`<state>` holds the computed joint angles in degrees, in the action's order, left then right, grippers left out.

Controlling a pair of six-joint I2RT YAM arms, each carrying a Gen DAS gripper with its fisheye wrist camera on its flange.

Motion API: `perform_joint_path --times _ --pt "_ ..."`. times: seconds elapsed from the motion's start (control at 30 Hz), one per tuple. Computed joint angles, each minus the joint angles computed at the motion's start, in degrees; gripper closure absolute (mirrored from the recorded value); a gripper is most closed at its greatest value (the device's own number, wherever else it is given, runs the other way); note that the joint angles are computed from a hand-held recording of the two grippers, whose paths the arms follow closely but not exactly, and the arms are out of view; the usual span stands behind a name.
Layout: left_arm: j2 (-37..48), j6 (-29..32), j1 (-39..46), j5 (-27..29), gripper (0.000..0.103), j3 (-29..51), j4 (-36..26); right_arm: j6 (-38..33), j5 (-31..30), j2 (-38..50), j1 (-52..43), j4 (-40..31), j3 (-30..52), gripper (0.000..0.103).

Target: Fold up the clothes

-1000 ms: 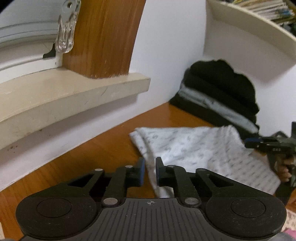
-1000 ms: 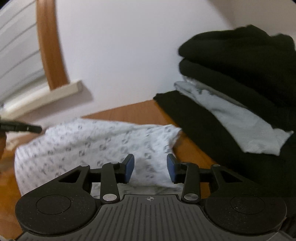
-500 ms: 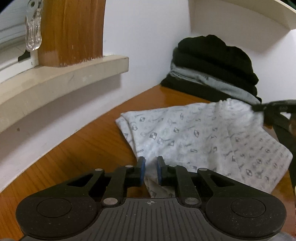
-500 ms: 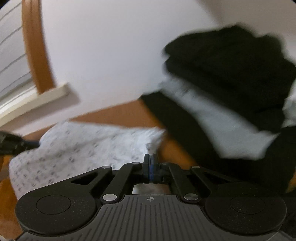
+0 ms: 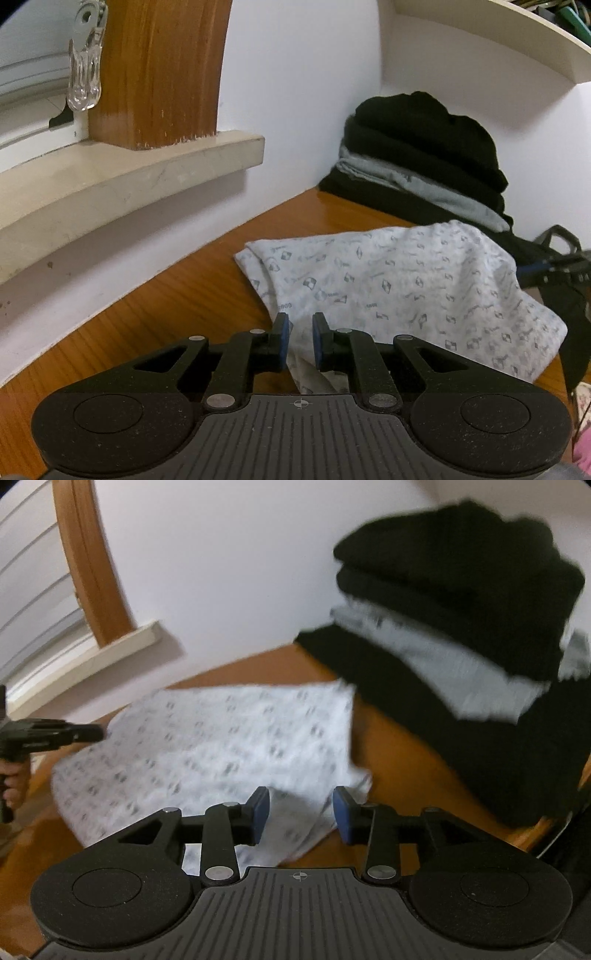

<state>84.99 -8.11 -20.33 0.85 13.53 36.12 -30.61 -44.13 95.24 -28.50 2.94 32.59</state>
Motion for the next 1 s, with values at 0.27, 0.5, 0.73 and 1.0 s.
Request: perform_joint_path --times 0.27,0.5,0.73,1.0 --pt "4.3 0.3 -0.4 0.2 0.089 0.8 1.7 -1.9 -4.5 -3.3 -3.2 -3.3 -2.1 0.100" --pt "2.8 0.4 0.2 0.3 0.089 0.4 0.7 -8.9 -3.0 -10.4 -8.4 -11.7 -2.5 0.099" --pt "-18.0 -3.0 -0.4 1.8 0.074 -7.6 -8.4 -6.0 -2.0 -18.8 -4.2 -3.2 -9.4 0.078" --pt "-21.1 -10.3 -9.7 -5.8 0.069 -12.7 -6.9 -0.8 3.0 -17.1 8.8 11.4 -16.5 0.070"
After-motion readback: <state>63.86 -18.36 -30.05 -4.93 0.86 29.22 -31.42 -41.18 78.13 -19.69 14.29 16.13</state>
